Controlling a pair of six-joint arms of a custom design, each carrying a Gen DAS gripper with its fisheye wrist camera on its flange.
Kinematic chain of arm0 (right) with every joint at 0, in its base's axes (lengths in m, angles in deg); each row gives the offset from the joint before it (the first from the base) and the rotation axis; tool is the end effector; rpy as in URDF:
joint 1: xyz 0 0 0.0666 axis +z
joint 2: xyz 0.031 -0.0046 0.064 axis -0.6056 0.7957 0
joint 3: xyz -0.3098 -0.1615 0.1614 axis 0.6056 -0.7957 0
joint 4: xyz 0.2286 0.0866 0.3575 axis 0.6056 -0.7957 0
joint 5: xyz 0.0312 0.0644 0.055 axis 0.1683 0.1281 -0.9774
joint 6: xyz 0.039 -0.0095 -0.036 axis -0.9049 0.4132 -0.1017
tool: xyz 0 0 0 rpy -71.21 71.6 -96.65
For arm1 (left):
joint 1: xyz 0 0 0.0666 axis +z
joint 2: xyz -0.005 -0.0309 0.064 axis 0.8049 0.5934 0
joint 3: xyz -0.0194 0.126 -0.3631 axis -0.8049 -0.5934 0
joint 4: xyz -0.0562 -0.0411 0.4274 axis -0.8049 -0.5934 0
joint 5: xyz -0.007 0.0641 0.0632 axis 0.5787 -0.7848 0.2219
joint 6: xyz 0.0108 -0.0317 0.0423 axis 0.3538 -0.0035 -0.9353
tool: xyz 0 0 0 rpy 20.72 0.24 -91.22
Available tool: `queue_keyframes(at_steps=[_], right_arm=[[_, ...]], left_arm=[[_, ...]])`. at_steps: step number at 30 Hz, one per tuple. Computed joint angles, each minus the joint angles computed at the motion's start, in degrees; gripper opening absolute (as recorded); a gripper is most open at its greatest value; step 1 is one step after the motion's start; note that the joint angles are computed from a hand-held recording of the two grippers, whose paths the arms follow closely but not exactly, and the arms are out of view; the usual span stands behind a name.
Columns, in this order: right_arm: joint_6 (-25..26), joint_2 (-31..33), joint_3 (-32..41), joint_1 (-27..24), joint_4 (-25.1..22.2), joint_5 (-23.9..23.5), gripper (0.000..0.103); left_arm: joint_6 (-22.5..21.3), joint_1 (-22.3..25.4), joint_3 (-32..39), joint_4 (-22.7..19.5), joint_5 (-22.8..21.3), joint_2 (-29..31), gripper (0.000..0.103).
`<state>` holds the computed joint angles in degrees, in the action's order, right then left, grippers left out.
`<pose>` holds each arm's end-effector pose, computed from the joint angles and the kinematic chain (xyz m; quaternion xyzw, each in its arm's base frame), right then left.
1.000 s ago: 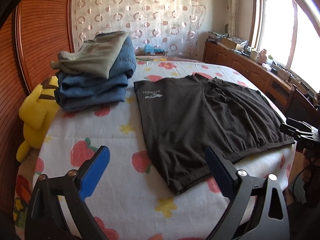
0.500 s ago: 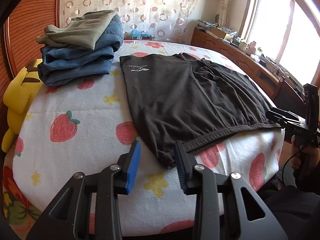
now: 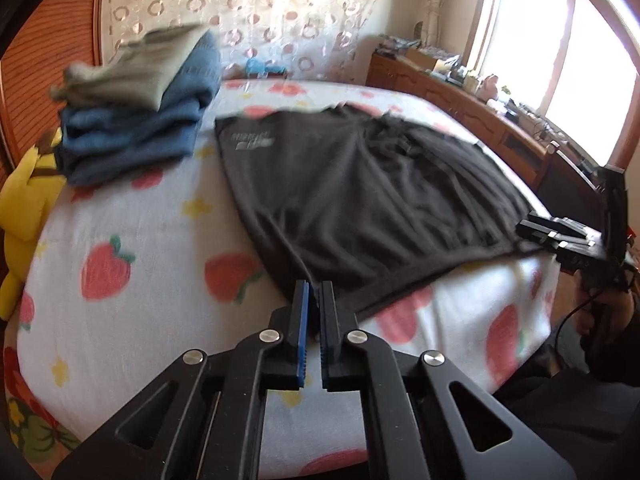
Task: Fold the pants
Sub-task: 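Lift the hem with the left gripper, fold it over, then open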
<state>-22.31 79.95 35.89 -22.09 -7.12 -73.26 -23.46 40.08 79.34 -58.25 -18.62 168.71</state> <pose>0.5986 0.1696 0.5231 -0.2086 0.8741 0.1286 0.4194 0.5511 -0.1316 0.4364 -0.0278 0.9226 -0.0810 0.3760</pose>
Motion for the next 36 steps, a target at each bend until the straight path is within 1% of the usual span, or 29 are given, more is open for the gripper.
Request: queue_keyframes(at_steps=[2,5,9,11,14,23,27,30,32,34,35,36], right_arm=[[0.28,0.47,0.46,-0.14,0.25,-0.12,0.066],[0.28,2.49,2.69,-0.72,0.56,-0.92,0.063],[0.58,2.41,2.72,-1.06,0.89,-0.99,0.059],[0.39,2.32,2.71,-1.34,1.03,-1.16,0.056],[0.08,2.05,2.4,-1.59,1.48,-1.34,0.053],[-0.35,1.49,1.41,-2.47,3.01,-1.24,0.048],[-0.62,1.34,1.35,-2.9,3.3,-1.25,0.047],[-0.89,1.04,0.77,-3.36,3.89,-1.56,0.046],[-1.16,0.99,0.47,-3.58,4.3,-1.8,0.046],[-1.24,0.65,-0.1,-3.72,4.61,-1.87,0.046],[-1.25,0.59,-0.36,-3.82,4.84,-1.9,0.046],[-1.3,0.6,-0.36,-3.95,4.86,-2.06,0.046]], left_arm=[[-0.61,0.12,1.51,0.6,1.57,0.18,0.005],[-3.41,-0.37,5.55,0.15,1.82,1.77,0.005],[-6.3,-1.0,11.16,-0.34,2.77,4.38,0.005],[-8.08,-1.3,14.63,-1.05,3.65,6.52,0.005],[-9.21,-1.62,19.57,-2.21,5.14,9.96,0.005],[-11.83,-3.53,36.52,-7.96,8.97,20.95,0.005],[-12.71,-4.66,45.85,-11.52,10.99,26.31,0.005],[-13.91,-5.66,53.25,-14.32,11.64,30.45,0.005],[-14.46,-6.21,57.01,-15.79,11.29,32.64,0.005],[-15.16,-6.89,59.04,-16.7,9.37,33.83,0.005],[-14.85,-6.93,59.12,-16.69,9.85,34.03,0.005],[-14.38,-7.03,58.94,-16.64,9.3,34.1,0.005]])
